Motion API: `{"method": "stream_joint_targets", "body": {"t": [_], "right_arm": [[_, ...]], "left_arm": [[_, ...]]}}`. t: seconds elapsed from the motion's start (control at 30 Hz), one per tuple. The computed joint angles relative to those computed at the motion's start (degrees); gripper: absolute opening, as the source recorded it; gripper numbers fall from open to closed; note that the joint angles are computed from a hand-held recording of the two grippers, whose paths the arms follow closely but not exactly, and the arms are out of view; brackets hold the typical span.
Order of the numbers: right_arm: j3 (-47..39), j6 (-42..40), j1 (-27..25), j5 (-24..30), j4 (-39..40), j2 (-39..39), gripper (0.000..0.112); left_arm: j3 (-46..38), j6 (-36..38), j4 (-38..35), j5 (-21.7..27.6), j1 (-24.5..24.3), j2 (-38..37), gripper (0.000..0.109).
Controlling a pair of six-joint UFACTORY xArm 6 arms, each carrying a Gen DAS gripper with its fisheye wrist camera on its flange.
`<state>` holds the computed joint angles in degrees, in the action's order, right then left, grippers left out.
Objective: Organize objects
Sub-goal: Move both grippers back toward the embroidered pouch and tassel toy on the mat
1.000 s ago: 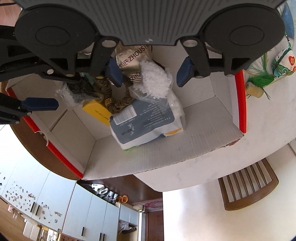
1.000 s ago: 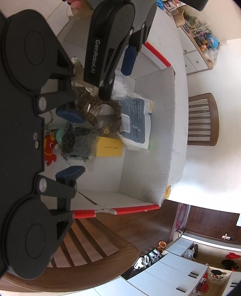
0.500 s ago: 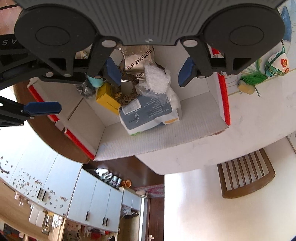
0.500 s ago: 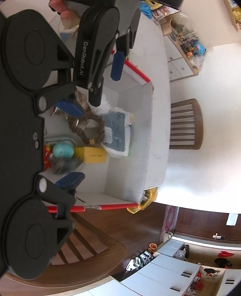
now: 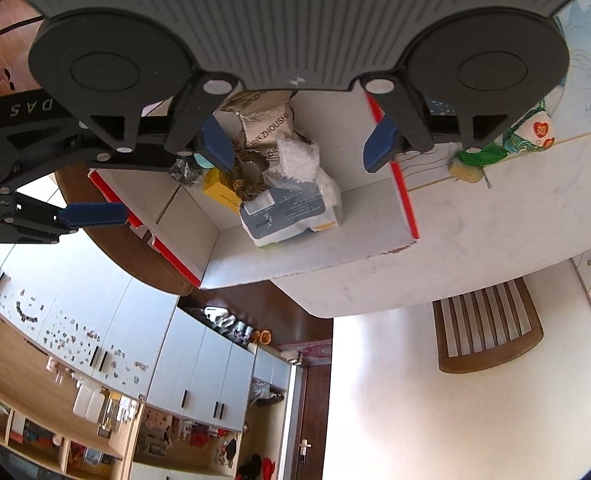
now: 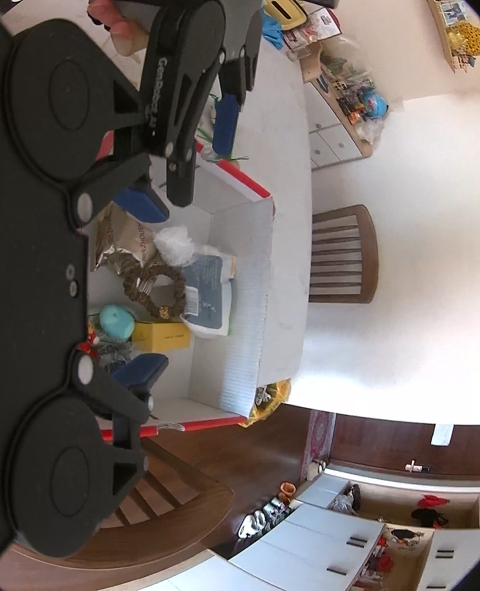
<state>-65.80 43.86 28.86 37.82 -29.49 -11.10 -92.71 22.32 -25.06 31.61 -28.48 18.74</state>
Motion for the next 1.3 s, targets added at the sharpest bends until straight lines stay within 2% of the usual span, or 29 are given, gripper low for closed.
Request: {"method": "stream_joint_targets", "body": {"t": [0.27, 0.43, 0.53, 0.63, 0.7, 0.83, 0.97, 1.3], "right_arm": [[-3.17, 7.53, 2.81, 1.72, -5.04, 1.19, 0.083], [-5.0, 11.87, 4.45, 2.0, -7.68, 2.25, 0.091], [-6.7, 13.86, 5.48, 2.56, -8.91, 3.51, 0.094], [-8.63, 15.53, 6.36, 3.14, -9.61, 5.11, 0.095], [-10.03, 17.05, 6.95, 3.46, -10.38, 6.34, 0.095], [-12.95, 20.23, 8.2, 4.46, -12.42, 8.82, 0.095], [-16.72, 19.82, 9.11, 5.45, -11.67, 12.15, 0.095], [-30.76, 15.3, 10.93, 8.69, -7.24, 23.96, 0.095]], "left_arm": [[3.24, 4.03, -4.68, -0.37, 2.8, -4.05, 0.083], [4.96, 6.82, -7.3, -0.98, 4.84, -6.29, 0.085], [5.24, 8.59, -9.03, -0.97, 6.13, -7.04, 0.089], [5.5, 10.74, -11.17, -0.73, 7.46, -7.64, 0.092], [5.99, 11.89, -11.93, -1.35, 8.13, -8.05, 0.099], [6.62, 14.97, -14.36, -1.34, 9.68, -8.49, 0.1], [7.43, 17.35, -16.26, -2.42, 11.1, -8.56, 0.103], [5.4, 24.11, -21.43, 0.77, 16.22, -5.29, 0.103]]}}
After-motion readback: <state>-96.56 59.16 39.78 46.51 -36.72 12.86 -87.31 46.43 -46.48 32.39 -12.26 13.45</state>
